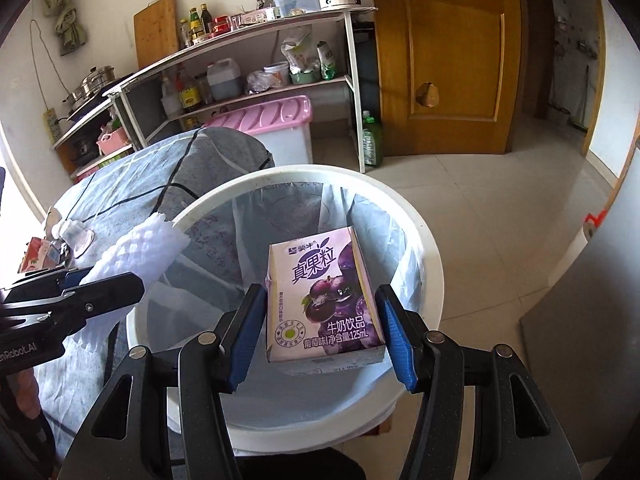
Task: Collect trash
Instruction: 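Carry the foam net and purple carton over the bin and release both, then grasp the yellow snack bag with the left gripper while the right grasps the juice carton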
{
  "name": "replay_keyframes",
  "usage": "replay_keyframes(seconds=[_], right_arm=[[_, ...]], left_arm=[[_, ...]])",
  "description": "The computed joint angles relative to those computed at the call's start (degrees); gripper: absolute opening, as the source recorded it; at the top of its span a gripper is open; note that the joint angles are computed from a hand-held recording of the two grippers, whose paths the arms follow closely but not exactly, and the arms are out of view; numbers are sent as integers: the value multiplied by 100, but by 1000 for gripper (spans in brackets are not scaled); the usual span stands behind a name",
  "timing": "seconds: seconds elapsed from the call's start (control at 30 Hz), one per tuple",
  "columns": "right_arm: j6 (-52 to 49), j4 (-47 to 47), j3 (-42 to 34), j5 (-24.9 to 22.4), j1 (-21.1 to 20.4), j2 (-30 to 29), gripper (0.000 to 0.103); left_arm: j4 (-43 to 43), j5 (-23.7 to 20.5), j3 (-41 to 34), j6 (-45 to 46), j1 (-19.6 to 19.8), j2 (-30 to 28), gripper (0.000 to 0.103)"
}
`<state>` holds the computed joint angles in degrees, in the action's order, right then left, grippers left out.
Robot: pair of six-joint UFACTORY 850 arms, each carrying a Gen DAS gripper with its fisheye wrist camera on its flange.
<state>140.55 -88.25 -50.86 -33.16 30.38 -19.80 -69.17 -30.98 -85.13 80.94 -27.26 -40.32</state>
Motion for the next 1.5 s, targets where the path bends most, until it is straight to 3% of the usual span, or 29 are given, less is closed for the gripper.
replay_keyframes(seconds=[0.1, 0.17, 0.23, 0.4, 0.87, 1.17, 1.5], right_arm=[[-46, -8, 13, 103, -61, -11, 58], [-192, 111, -21, 100, -64, -42, 58], [-262, 146, -66, 66, -52, -76, 58], [-170, 135, -73, 46, 5, -59, 58], [321, -396, -487, -141, 450, -149, 58], [288, -761, -1443, 255, 681, -795, 58], [257, -973, -2705, 1077, 719, -1694, 58]], left_arm=[[21, -36, -56, -99, -15, -45, 40], [-59, 14, -11, -27, -11, -10, 53], [-108, 24, -28, 13, -11, -14, 58], [-149, 17, 47, 46, 55, 59, 58], [-1613, 337, 1005, 1389, 733, 798, 60], [-2487, 676, 1419, 2029, 1443, 1042, 62], [-2846, 892, 1416, 2113, 2121, 934, 64]])
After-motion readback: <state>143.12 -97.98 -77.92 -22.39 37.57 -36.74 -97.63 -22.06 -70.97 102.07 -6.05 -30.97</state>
